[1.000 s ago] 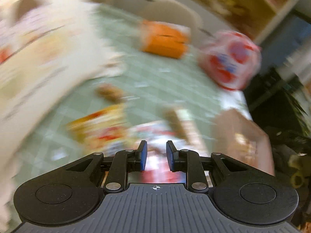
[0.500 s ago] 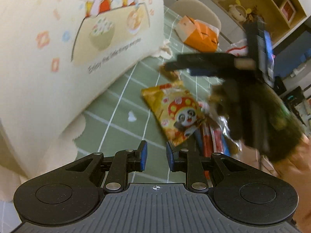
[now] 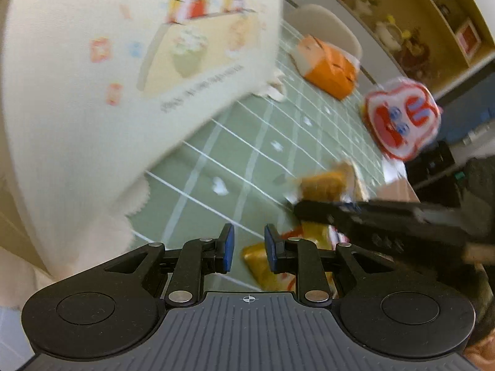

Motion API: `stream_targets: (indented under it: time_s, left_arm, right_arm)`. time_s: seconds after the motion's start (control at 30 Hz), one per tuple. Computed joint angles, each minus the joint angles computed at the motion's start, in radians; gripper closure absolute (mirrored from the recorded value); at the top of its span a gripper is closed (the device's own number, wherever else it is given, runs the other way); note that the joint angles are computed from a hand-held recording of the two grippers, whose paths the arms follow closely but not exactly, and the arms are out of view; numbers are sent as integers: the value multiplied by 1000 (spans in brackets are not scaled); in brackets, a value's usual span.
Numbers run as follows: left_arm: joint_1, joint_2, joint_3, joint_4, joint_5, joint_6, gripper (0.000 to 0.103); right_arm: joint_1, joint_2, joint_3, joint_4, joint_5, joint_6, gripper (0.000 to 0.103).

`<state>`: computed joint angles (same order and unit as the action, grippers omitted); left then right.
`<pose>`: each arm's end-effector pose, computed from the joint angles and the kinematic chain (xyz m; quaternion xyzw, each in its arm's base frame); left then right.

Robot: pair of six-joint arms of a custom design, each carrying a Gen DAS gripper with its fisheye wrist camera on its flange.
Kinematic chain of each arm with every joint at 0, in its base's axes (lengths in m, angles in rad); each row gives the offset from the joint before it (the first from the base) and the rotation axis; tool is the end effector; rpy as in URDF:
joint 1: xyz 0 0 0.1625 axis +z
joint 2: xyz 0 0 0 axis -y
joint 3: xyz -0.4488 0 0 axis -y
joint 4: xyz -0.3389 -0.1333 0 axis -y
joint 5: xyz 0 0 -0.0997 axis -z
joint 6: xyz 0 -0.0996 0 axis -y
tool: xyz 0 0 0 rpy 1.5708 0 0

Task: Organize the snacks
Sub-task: 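Grasp the yellow panda chip bag with the left tool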

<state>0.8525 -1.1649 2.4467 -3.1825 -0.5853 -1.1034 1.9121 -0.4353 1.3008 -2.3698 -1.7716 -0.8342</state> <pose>-0.0911 -0.4329 0.2302 -0.2426 0.8382 -0.4573 0.1718 0.3478 -0.6402 -0.0103 0.5542 -0.8257 -0.0565 0.0891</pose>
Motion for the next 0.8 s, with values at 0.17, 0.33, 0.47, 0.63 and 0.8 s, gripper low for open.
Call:
stream_targets:
  time_s: [0.17,0.33,0.47,0.63,0.8]
  left_arm:
    - [-32,4,-29,160,-52,-53,78]
    - [-38,44,-47,196,-99,-146,78]
    - [-51,84,-106,224,-108,-88,75]
    - [-78,77,-138,350,-80,-136,75]
    - [-86,67,-98,363,-74,-245,75]
  right_arm:
    - [-53,-158,170,-56,46,43,90]
    - [-100,-253,315,-220,-49,24,87]
    - [-125,-310,424,-373,-75,-57,50]
    - [-139,-352,537,-527,20,-73,23]
    - [-151,-335,595,-644,81,-103,17]
